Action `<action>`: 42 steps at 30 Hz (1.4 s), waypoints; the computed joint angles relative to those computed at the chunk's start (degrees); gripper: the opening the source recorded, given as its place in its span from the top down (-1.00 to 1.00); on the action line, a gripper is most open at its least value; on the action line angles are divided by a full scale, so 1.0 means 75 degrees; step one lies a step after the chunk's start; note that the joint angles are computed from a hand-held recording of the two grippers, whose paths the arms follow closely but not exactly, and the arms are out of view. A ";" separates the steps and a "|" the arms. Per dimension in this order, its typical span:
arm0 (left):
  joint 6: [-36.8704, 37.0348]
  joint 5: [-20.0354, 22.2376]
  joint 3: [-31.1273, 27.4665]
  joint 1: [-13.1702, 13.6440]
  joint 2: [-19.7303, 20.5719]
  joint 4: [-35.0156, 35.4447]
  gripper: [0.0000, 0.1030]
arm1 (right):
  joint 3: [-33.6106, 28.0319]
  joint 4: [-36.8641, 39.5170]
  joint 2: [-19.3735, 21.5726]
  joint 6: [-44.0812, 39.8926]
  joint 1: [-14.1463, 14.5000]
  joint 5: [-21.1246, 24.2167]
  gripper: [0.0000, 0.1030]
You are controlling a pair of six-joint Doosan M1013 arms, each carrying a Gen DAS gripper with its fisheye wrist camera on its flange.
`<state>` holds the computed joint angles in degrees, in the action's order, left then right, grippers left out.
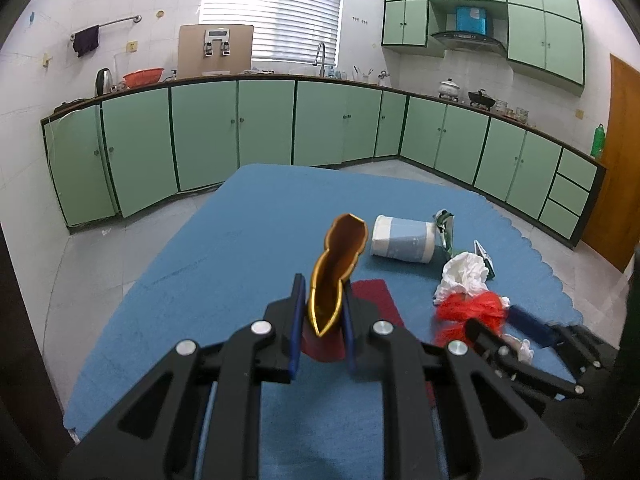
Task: Collect trash
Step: 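Grasp the red plastic bag with the right tool and lift it toward the bin, then carry the red cup and red bag over the black bin and open both tools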
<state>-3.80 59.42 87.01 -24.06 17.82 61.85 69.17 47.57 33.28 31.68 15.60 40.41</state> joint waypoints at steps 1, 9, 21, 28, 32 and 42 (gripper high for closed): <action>0.0013 -0.0007 0.0000 -0.0005 0.0003 0.0001 0.70 | -0.0024 0.0026 0.0018 0.0016 -0.0012 0.0081 0.83; 0.0038 0.0012 -0.0087 -0.0063 0.0047 0.0042 0.70 | 0.0059 0.1294 -0.0138 -0.0720 -0.0184 0.0084 0.91; 0.0282 -0.0343 -0.0612 -0.0165 0.0226 0.0443 0.70 | -0.0121 0.2225 -0.0332 -0.1222 -0.0493 -0.0228 0.91; 0.0672 -0.0926 -0.1212 -0.0233 0.0609 0.0362 0.70 | -0.0370 0.1800 -0.0260 -0.0719 -0.0783 -0.0582 0.91; 0.0982 -0.1251 -0.1628 -0.0289 0.0909 0.0213 0.70 | -0.0550 0.1391 -0.0176 -0.0291 -0.0993 -0.0789 0.91; 0.2453 -0.2165 -0.3215 -0.0449 0.2015 -0.0758 0.70 | -0.1043 0.0163 0.0126 0.1009 -0.1619 -0.1415 0.91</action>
